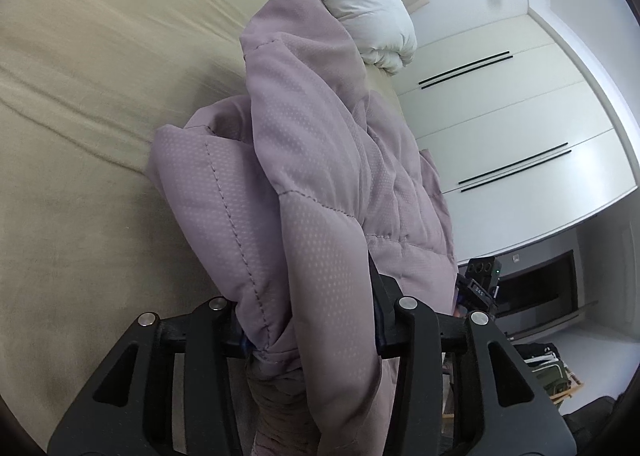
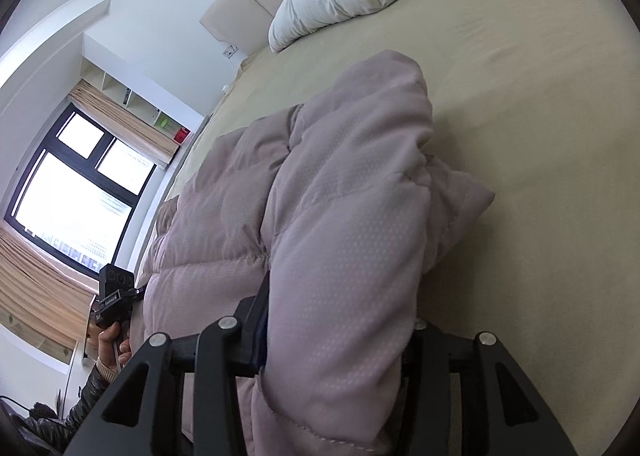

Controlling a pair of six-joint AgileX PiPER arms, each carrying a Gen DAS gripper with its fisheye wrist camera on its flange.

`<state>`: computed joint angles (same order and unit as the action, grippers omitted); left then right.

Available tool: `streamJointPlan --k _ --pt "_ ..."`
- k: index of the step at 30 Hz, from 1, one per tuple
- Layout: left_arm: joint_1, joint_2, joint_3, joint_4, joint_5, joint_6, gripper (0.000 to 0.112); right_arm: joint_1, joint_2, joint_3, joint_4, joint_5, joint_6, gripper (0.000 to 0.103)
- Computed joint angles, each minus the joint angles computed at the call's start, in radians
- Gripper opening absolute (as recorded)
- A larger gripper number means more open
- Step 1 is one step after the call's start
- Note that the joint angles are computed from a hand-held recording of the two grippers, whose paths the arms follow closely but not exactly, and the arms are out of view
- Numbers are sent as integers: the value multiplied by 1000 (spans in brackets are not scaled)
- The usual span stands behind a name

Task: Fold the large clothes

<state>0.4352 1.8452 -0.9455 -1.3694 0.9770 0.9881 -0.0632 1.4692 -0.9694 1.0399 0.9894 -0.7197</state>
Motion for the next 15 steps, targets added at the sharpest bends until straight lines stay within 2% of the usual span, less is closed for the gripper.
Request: streamJointPlan --k 8,15 --pt "-38 96 -56 -50 -42 40 53 -33 31 122 167 -43 -214 59" --pt "-15 128 18 -142 -23 190 58 -39 39 179 253 -70 -312 64"
